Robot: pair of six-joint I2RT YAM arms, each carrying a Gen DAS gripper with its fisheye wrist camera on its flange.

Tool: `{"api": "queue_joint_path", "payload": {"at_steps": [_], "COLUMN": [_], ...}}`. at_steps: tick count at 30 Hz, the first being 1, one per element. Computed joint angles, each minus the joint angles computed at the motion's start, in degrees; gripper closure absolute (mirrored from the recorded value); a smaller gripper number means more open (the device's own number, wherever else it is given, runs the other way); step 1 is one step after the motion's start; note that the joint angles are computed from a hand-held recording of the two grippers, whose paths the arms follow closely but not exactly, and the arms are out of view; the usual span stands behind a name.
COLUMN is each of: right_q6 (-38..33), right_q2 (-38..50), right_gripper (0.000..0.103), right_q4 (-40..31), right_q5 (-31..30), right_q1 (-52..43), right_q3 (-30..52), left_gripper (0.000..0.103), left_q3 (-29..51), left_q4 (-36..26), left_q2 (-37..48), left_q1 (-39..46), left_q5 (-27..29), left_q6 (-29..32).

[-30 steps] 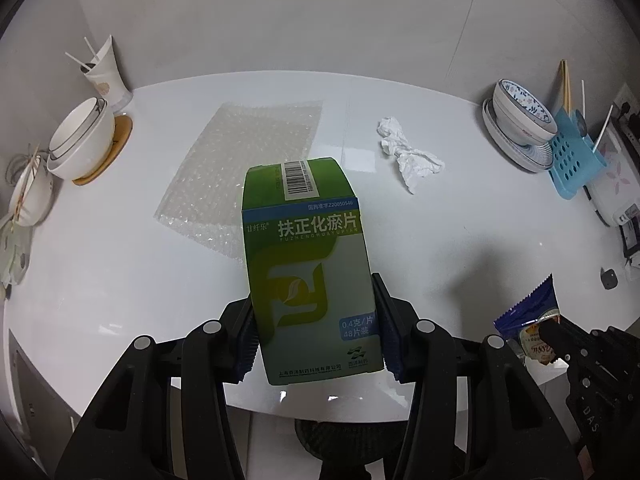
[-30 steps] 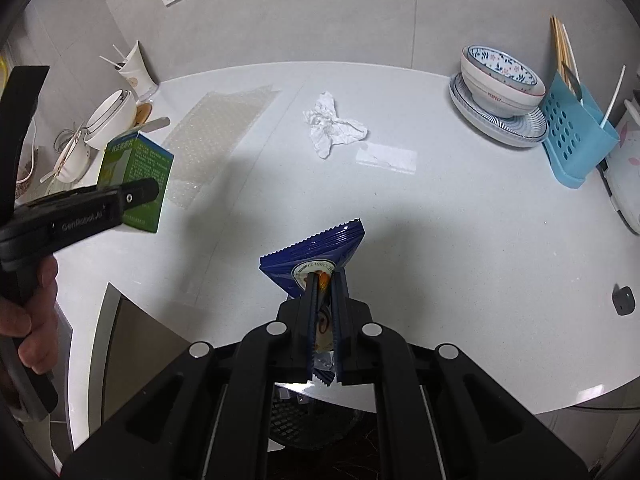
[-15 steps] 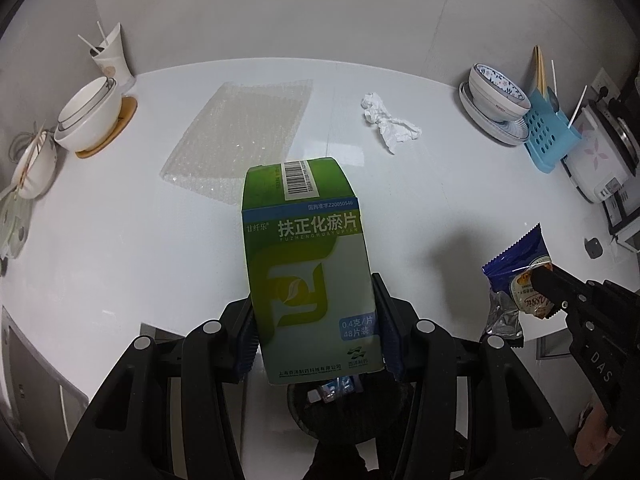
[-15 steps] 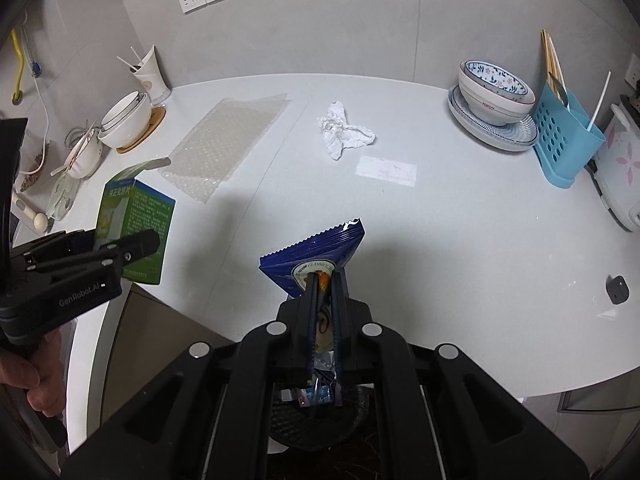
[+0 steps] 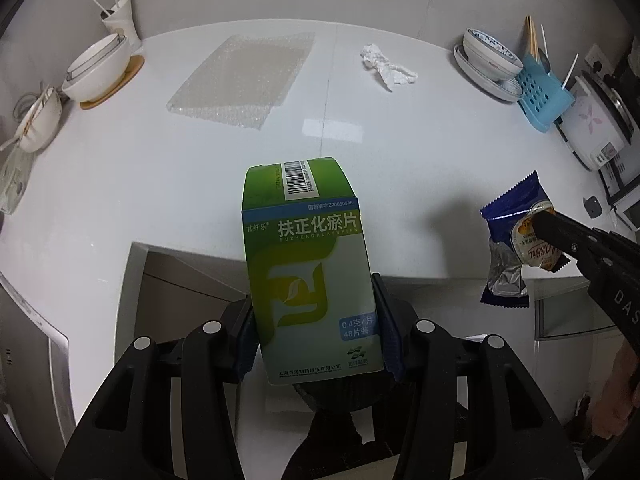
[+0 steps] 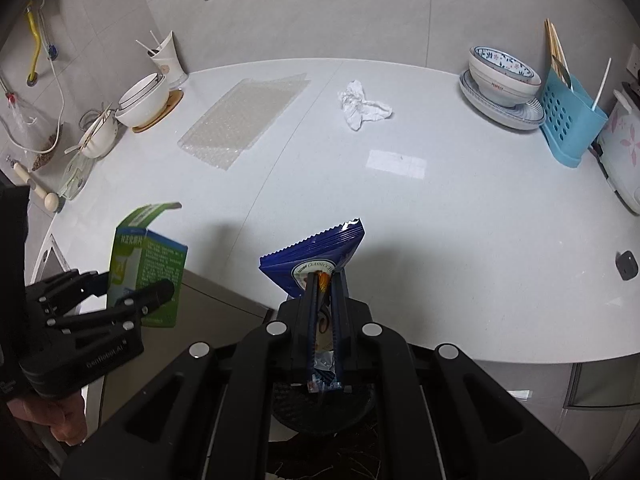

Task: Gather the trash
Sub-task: 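Carry the medicine box and blue snack bag toward the wastebasket, then lower the green box and blue snack bag down over the wastebasket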

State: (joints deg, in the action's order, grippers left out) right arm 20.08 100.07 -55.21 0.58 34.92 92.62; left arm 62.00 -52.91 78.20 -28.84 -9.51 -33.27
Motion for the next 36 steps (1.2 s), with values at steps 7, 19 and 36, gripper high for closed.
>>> {"api": "queue_joint_path", "payload": {"at_steps": [7,19,36], "right_q6": [1.5,2.2,2.9], "right_q2": [-4.5,-9.1,-4.8], "right_gripper": [0.097,0.097,0.097], "right_q4": [1.4,7.1,22.4], "right_q5": [-1.0,-1.8,-6.7], "right_q1": [1.8,5.4,8.1], "right_q3": [-6.9,-19.9,-36.1], "left_gripper": [0.055,0.055,0.055], "left_q3": [-9.5,-21.1,-34.7], "left_q4": [2.1,10.8,33.2], "left_q2": [-6.2,-9.2,-0.4], "left_q1": [-2.1,-6.5,-7.7], "left_q5": [1.7,1.8,3.4], "left_q6": [-2.7,-6.3,-8.4]}}
